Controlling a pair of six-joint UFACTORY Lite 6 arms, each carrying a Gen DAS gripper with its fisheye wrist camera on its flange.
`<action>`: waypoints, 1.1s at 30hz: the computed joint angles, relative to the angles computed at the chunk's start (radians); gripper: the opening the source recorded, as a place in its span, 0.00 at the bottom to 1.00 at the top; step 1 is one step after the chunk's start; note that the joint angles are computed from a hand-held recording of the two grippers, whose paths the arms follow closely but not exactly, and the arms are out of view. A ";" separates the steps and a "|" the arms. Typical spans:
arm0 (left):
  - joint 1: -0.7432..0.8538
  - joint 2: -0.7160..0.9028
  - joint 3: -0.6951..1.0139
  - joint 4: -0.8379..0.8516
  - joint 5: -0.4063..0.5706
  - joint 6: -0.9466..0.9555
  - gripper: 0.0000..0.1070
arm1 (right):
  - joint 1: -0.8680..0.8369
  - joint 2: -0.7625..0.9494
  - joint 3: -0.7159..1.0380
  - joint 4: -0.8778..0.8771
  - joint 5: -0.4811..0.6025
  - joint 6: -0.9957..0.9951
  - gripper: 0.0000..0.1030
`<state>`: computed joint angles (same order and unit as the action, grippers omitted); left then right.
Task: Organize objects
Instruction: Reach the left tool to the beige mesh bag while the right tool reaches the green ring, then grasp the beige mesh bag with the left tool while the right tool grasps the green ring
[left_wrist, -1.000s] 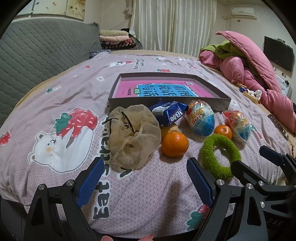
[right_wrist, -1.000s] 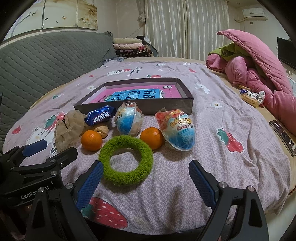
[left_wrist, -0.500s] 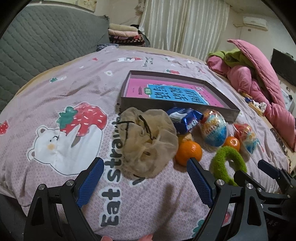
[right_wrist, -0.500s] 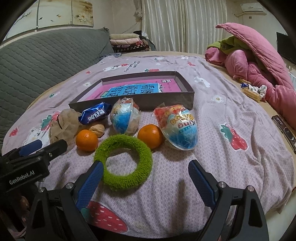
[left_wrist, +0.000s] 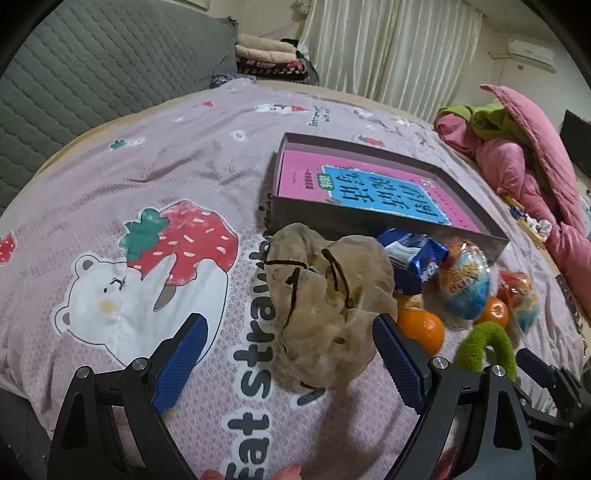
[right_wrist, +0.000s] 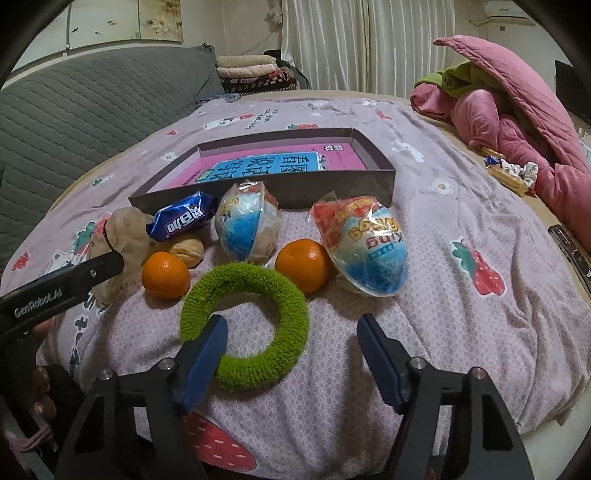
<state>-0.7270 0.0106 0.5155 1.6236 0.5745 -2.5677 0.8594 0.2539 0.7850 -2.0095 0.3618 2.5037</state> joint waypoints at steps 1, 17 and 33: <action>0.007 0.010 0.006 0.004 -0.006 0.001 0.86 | -0.003 0.005 0.004 -0.003 -0.006 0.002 0.66; 0.084 0.137 0.104 0.030 -0.068 0.046 0.84 | -0.022 0.044 0.031 -0.187 -0.052 0.145 0.20; 0.015 0.046 0.021 0.200 -0.037 -0.118 0.14 | -0.014 0.035 0.029 -0.211 -0.048 0.152 0.14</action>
<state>-0.7120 0.0569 0.5362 1.8234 0.5375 -2.6862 0.8453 0.2889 0.8145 -2.2201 0.3138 2.6561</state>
